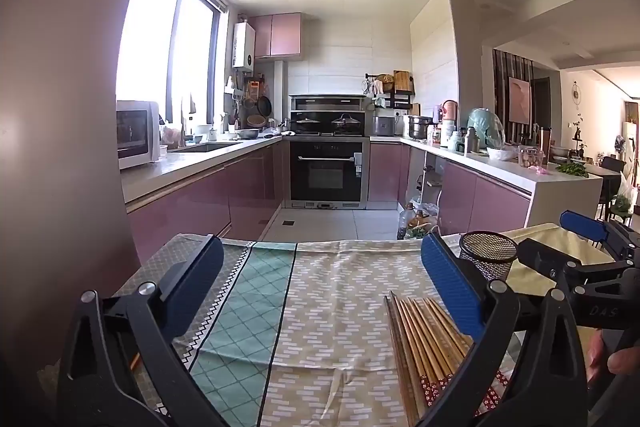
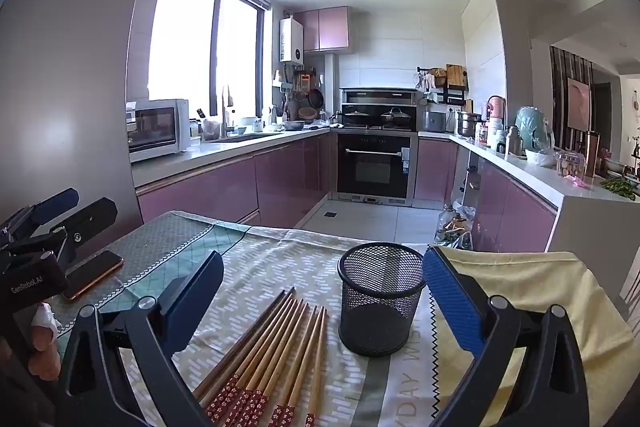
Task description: Organize utensils
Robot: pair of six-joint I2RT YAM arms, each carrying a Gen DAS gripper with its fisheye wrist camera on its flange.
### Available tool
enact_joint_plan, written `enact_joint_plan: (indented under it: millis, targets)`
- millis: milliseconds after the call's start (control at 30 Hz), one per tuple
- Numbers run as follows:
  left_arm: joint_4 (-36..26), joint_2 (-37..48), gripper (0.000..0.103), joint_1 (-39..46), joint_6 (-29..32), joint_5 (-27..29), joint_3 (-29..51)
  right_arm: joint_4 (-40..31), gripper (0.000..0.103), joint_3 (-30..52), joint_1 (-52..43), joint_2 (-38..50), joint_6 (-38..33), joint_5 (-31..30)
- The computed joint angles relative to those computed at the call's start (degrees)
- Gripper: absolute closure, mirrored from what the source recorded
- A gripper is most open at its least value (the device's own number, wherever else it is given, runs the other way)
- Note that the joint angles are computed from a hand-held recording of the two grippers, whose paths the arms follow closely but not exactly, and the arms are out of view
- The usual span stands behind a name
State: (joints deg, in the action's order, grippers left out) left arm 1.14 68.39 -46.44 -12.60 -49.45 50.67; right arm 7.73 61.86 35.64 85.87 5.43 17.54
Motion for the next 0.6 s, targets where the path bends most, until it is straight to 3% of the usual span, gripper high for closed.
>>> enact_joint_plan:
  millis: [600]
  targets:
    - [1.48, 0.16, 0.006, -1.60, 1.26, -1.89, 0.15, 2.44, 0.007, -1.18, 0.59, -0.60, -0.22, 0.71]
